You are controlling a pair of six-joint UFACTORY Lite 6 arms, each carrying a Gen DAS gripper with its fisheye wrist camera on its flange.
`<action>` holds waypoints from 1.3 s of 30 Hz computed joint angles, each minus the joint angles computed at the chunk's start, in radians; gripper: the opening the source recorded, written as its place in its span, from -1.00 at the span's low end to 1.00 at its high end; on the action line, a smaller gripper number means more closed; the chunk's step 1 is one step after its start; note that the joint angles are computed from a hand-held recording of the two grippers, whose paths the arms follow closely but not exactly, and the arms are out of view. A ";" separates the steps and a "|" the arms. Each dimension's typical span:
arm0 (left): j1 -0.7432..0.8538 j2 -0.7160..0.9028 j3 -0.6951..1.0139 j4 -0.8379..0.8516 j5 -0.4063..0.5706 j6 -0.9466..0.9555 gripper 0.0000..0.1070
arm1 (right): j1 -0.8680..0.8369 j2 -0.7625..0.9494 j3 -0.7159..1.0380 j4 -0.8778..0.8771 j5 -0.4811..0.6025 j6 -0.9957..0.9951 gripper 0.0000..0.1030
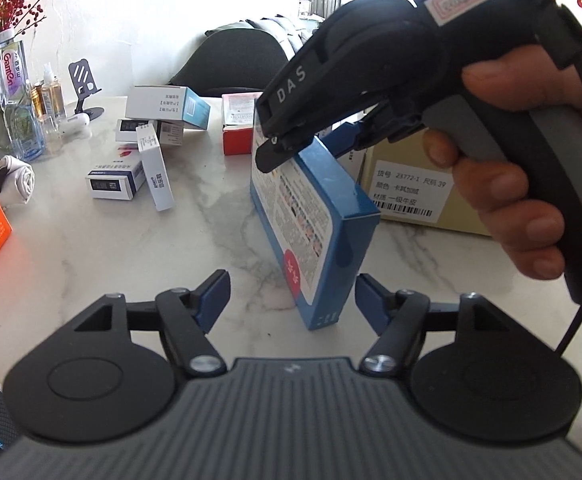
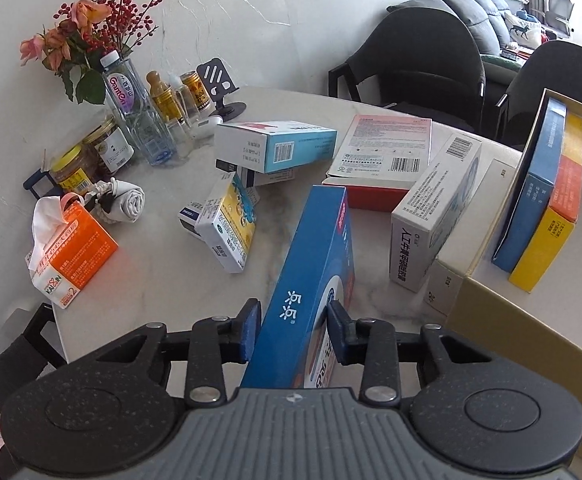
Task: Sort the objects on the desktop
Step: 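Grasp the blue box with the right gripper while the left gripper opens, then carry the blue box with the right gripper over the cardboard box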
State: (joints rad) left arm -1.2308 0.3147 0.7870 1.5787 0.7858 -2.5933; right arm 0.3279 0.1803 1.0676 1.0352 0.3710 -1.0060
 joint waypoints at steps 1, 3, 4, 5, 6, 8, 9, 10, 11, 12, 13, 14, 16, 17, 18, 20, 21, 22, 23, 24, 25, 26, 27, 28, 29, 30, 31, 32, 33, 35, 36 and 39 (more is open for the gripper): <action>-0.001 -0.001 -0.002 -0.001 0.001 0.000 0.33 | -0.001 -0.005 -0.005 0.002 -0.004 -0.003 -0.33; -0.001 -0.005 -0.007 0.000 0.002 0.000 0.34 | -0.001 -0.015 -0.015 -0.004 -0.014 -0.004 -0.44; -0.001 -0.008 -0.010 0.001 0.003 -0.001 0.35 | -0.004 -0.016 -0.017 -0.014 -0.018 0.001 -0.52; -0.001 -0.009 -0.012 0.002 0.004 -0.001 0.36 | -0.022 -0.008 -0.012 0.017 0.020 -0.036 -0.52; -0.001 -0.010 -0.013 0.002 0.005 -0.001 0.37 | -0.028 -0.006 -0.011 0.031 0.031 -0.053 -0.52; 0.001 -0.009 -0.012 -0.001 0.003 0.001 0.37 | -0.026 -0.014 -0.020 0.029 0.020 -0.050 -0.53; 0.001 -0.010 -0.013 0.001 0.002 0.000 0.37 | -0.027 -0.017 -0.022 0.029 0.021 -0.049 -0.53; 0.002 -0.012 -0.015 0.003 0.001 -0.001 0.37 | -0.029 -0.020 -0.025 0.033 0.022 -0.053 -0.53; 0.002 -0.013 -0.016 0.005 0.001 -0.002 0.37 | -0.031 -0.024 -0.029 0.038 0.022 -0.059 -0.53; 0.003 -0.013 -0.017 0.006 0.000 -0.002 0.37 | -0.034 -0.028 -0.034 0.046 0.024 -0.068 -0.53; 0.005 -0.014 -0.017 0.008 -0.001 -0.002 0.38 | -0.039 -0.032 -0.039 0.054 0.027 -0.077 -0.53; 0.009 -0.015 -0.019 0.014 -0.004 -0.003 0.39 | -0.041 -0.038 -0.046 0.064 0.026 -0.087 -0.53; 0.023 -0.024 -0.031 0.039 -0.016 -0.014 0.40 | -0.042 -0.049 -0.061 0.087 0.022 -0.108 -0.53; 0.035 -0.034 -0.043 0.057 -0.024 -0.028 0.40 | -0.045 -0.056 -0.067 0.099 0.020 -0.122 -0.53; 0.045 -0.046 -0.056 0.073 -0.030 -0.044 0.40 | -0.048 -0.063 -0.073 0.112 0.019 -0.138 -0.53; 0.061 -0.068 -0.081 0.100 -0.039 -0.072 0.41 | -0.044 -0.089 -0.092 0.137 0.003 -0.167 -0.53; 0.063 -0.075 -0.087 0.098 -0.036 -0.071 0.42 | -0.044 -0.103 -0.101 0.150 -0.003 -0.182 -0.53; 0.062 -0.077 -0.089 0.087 -0.028 -0.060 0.45 | -0.046 -0.116 -0.108 0.164 -0.004 -0.197 -0.53; 0.062 -0.080 -0.092 0.079 -0.021 -0.052 0.50 | -0.050 -0.128 -0.114 0.179 -0.002 -0.212 -0.53; 0.065 -0.087 -0.098 0.076 -0.017 -0.051 0.52 | -0.055 -0.139 -0.120 0.194 0.002 -0.227 -0.53; 0.068 -0.094 -0.104 0.075 -0.015 -0.052 0.52 | -0.058 -0.151 -0.128 0.212 0.003 -0.242 -0.53; 0.072 -0.102 -0.110 0.076 -0.014 -0.054 0.52 | -0.057 -0.165 -0.139 0.236 -0.004 -0.264 -0.53; 0.076 -0.109 -0.115 0.074 -0.012 -0.054 0.52 | -0.056 -0.178 -0.150 0.261 -0.011 -0.288 -0.53; 0.080 -0.116 -0.120 0.072 -0.010 -0.053 0.53 | -0.055 -0.191 -0.160 0.284 -0.018 -0.310 -0.53; 0.083 -0.122 -0.124 0.070 -0.009 -0.052 0.56 | -0.057 -0.203 -0.166 0.303 -0.020 -0.328 -0.53; 0.085 -0.126 -0.126 0.067 -0.007 -0.048 0.58 | -0.061 -0.215 -0.172 0.321 -0.020 -0.345 -0.53; 0.087 -0.129 -0.127 0.064 -0.005 -0.044 0.61 | -0.064 -0.227 -0.178 0.338 -0.020 -0.361 -0.53; 0.088 -0.132 -0.127 0.059 -0.002 -0.038 0.61 | -0.077 -0.243 -0.179 0.348 -0.005 -0.368 -0.53; 0.090 -0.136 -0.128 0.055 0.001 -0.030 0.62 | -0.091 -0.258 -0.178 0.356 0.012 -0.371 -0.53; 0.098 -0.142 -0.130 0.054 0.002 -0.026 0.64 | -0.126 -0.288 -0.172 0.346 0.048 -0.353 -0.53; 0.102 -0.144 -0.130 0.056 0.001 -0.026 0.65 | -0.146 -0.304 -0.166 0.341 0.067 -0.343 -0.53; 0.114 -0.144 -0.127 0.065 -0.002 -0.030 0.65 | -0.207 -0.339 -0.141 0.323 0.123 -0.308 -0.53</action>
